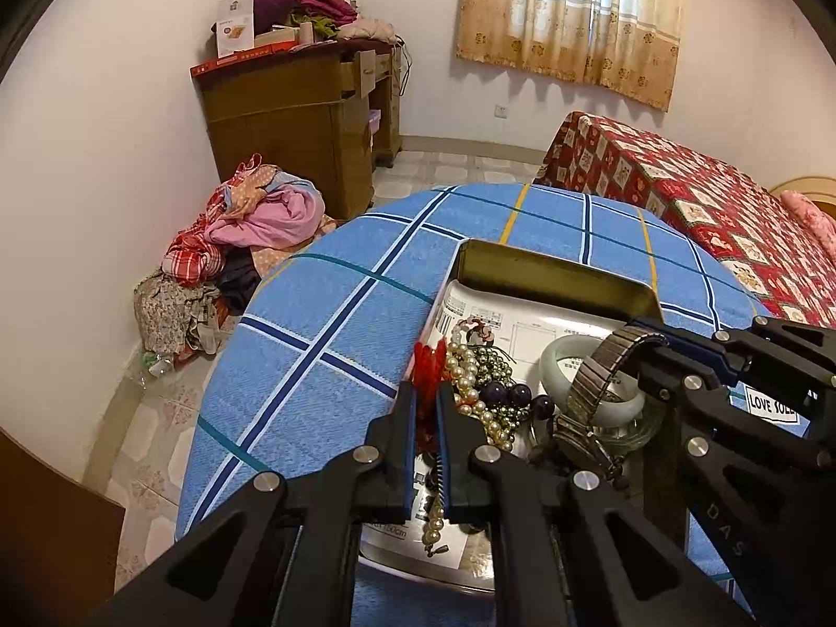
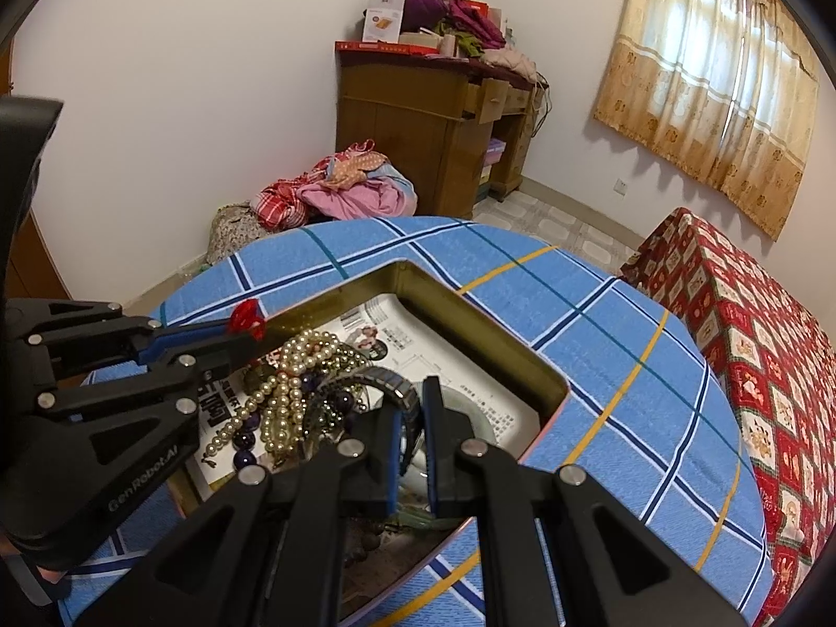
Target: Organize jewelry
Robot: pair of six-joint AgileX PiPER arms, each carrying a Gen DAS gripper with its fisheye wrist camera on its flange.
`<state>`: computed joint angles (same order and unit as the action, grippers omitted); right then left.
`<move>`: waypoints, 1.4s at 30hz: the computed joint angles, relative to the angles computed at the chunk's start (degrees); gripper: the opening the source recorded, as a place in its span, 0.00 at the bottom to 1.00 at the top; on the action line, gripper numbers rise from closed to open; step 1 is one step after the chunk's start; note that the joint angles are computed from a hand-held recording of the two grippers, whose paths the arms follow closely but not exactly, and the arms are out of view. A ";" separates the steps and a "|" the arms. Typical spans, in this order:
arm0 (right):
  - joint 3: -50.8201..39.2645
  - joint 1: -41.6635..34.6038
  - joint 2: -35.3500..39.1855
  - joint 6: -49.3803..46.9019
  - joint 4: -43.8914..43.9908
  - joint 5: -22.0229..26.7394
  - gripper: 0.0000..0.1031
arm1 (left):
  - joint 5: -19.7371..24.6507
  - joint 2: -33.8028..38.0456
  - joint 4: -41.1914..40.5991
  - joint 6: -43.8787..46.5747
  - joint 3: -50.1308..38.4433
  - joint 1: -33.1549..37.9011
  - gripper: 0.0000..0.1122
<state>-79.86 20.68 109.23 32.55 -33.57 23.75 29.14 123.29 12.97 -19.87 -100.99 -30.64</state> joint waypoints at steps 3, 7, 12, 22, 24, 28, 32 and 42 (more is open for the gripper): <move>-0.17 -0.03 0.18 -0.05 0.13 0.11 0.09 | -0.12 -0.19 -0.28 0.19 0.25 0.07 0.05; -0.56 0.00 0.42 -0.01 0.44 0.29 0.09 | -0.18 -0.47 -0.07 0.04 0.40 0.03 0.07; -0.60 -0.14 0.61 0.12 0.88 0.23 0.19 | 0.39 -0.99 0.42 -0.46 0.55 0.19 0.30; 5.32 -1.28 -4.41 11.74 -7.02 -1.79 0.63 | -1.62 -5.08 9.98 -10.40 5.02 -0.38 0.61; 6.75 -1.42 -5.63 13.39 -7.83 -2.27 0.64 | -1.18 -5.52 10.62 -11.46 5.66 -0.47 0.61; 9.13 -1.09 -7.63 16.60 -10.25 -2.66 0.67 | -1.02 -6.82 13.48 -14.86 7.79 -1.14 0.61; 12.52 -1.53 -10.50 20.30 -13.01 -4.03 0.69 | -1.88 -9.02 15.25 -16.94 10.41 -1.95 0.61; 16.03 -1.78 -13.87 24.57 -16.18 -5.33 0.71 | -2.34 -12.23 19.92 -21.10 13.40 -3.80 0.61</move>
